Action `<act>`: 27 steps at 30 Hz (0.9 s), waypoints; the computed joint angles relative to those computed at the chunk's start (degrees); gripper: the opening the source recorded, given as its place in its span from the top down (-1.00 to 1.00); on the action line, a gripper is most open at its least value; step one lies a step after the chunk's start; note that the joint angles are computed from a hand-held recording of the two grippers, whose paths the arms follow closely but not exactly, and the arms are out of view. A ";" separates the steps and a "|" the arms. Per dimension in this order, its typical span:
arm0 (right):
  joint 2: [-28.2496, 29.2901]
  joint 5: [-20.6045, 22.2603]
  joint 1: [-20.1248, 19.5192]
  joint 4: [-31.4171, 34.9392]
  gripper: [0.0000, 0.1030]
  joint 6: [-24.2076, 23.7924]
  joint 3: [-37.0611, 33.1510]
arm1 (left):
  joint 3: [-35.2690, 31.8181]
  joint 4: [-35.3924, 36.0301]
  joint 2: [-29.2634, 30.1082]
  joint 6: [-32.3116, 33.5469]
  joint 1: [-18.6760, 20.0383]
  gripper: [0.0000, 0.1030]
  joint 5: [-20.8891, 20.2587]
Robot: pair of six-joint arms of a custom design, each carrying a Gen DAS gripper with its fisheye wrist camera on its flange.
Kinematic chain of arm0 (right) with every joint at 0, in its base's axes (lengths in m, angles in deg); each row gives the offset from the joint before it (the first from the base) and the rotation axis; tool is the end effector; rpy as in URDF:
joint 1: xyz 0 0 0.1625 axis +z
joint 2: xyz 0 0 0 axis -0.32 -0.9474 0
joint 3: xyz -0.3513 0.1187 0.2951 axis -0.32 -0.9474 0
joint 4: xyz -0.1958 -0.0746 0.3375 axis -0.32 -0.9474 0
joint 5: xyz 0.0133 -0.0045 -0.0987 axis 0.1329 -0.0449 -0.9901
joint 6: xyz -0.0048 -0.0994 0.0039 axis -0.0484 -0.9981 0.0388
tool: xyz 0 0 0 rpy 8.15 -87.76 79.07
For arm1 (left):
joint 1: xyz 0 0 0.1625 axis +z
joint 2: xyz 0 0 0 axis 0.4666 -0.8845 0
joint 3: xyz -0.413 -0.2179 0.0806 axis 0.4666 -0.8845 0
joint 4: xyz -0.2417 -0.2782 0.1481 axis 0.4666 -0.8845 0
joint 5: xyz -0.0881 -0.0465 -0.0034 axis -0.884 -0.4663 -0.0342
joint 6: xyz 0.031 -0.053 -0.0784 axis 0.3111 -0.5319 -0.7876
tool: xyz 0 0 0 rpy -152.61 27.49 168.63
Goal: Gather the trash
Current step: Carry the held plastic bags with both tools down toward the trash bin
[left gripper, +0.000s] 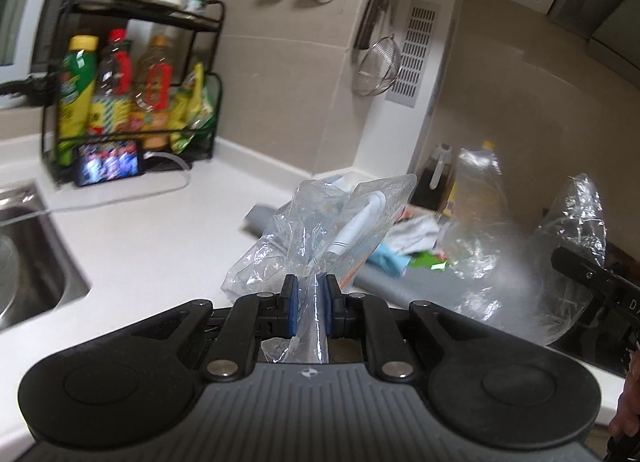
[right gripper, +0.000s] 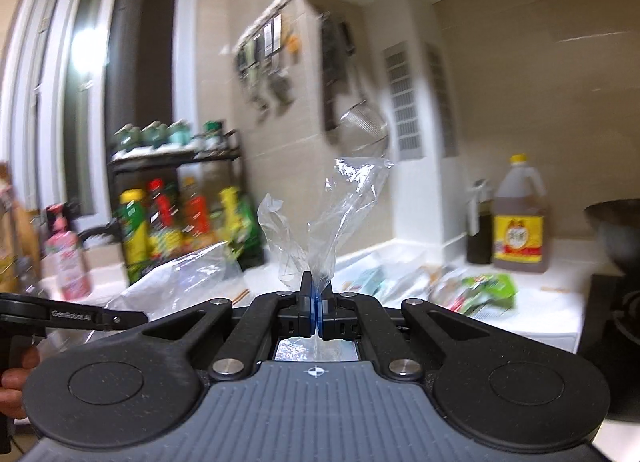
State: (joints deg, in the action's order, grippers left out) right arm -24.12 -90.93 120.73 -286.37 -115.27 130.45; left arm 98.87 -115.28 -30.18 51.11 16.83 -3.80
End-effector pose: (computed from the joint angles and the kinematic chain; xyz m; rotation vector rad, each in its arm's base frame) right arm 0.2283 -0.5694 0.4187 0.5476 -1.9985 1.6983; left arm -0.4040 -0.6651 0.2121 0.8278 2.4451 -1.2534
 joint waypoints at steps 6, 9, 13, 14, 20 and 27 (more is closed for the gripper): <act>-0.54 -3.59 0.35 7.54 0.97 6.42 2.86 | 8.12 -0.24 -2.93 -5.79 -0.15 0.73 2.63; -0.50 -5.93 0.19 10.66 0.97 9.30 4.38 | 10.28 4.08 -4.00 -9.21 -0.05 0.73 4.33; -0.07 -7.81 0.21 12.06 0.97 9.96 5.87 | 10.97 9.32 -4.99 -12.41 0.43 0.73 6.71; 0.06 -8.15 0.23 11.87 0.97 9.86 6.12 | 11.46 9.67 -5.34 -12.74 0.56 0.73 6.76; 0.16 -8.59 0.17 12.69 0.97 9.93 6.10 | 10.97 12.61 -5.14 -12.69 0.71 0.73 6.33; 0.49 -8.93 -0.02 14.20 0.97 10.09 5.33 | 9.99 14.84 -4.57 -12.84 0.98 0.73 5.94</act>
